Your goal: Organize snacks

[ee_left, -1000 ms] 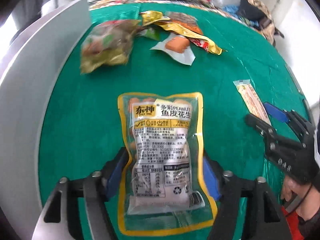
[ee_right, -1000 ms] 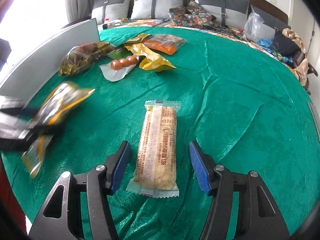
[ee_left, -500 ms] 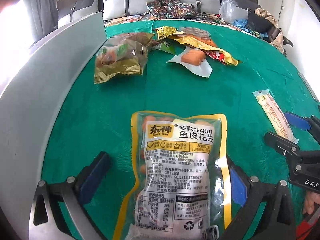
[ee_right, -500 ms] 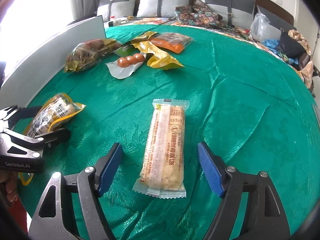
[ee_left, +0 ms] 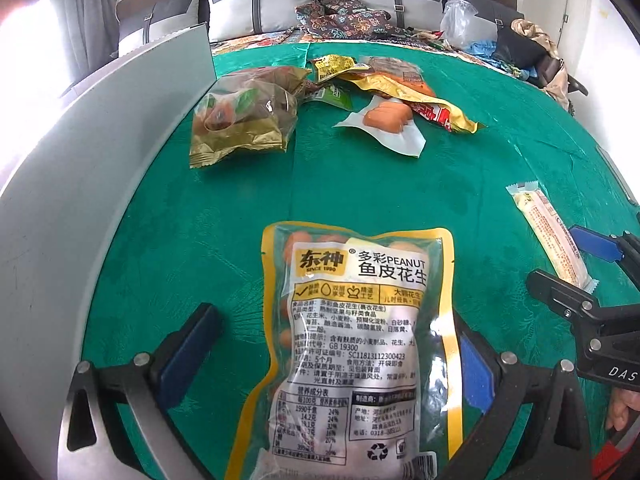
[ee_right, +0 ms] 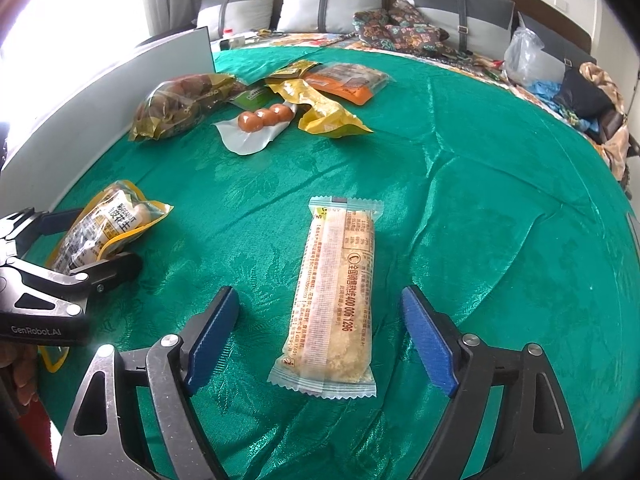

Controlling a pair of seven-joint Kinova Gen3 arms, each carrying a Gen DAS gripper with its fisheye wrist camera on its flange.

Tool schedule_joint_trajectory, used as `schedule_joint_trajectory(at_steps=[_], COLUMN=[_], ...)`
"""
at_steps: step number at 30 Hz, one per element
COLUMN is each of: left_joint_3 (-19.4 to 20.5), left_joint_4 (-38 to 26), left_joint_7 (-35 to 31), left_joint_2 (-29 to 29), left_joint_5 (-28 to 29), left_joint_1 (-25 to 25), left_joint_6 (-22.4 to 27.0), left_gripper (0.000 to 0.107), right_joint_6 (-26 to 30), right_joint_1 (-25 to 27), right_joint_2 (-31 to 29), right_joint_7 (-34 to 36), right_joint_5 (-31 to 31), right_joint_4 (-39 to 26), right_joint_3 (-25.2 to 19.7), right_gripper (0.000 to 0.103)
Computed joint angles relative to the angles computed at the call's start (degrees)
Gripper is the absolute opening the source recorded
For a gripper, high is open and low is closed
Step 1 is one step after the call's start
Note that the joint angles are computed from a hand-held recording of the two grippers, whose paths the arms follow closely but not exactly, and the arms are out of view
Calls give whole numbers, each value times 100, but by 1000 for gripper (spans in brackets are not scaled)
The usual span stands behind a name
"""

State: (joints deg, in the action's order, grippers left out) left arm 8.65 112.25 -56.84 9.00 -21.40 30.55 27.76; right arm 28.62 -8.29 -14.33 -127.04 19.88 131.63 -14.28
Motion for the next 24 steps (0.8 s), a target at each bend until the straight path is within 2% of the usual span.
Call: schedule_joint_trajectory(at_steps=[24], left_joint_3=[2], left_joint_4=[20], left_joint_7=[-13], left_joint_2=[-7], left_joint_5=[8], left_joint_1=[-11], left_joint_6=[-22], left_gripper=[103], right_joint_6=[30], right_joint_1=[-44], right_joint_2=[18], right_joint_7=[200], right_joint_5=[-125], right_joint_4=[-28], right_joint_3=[63], right_gripper=[89])
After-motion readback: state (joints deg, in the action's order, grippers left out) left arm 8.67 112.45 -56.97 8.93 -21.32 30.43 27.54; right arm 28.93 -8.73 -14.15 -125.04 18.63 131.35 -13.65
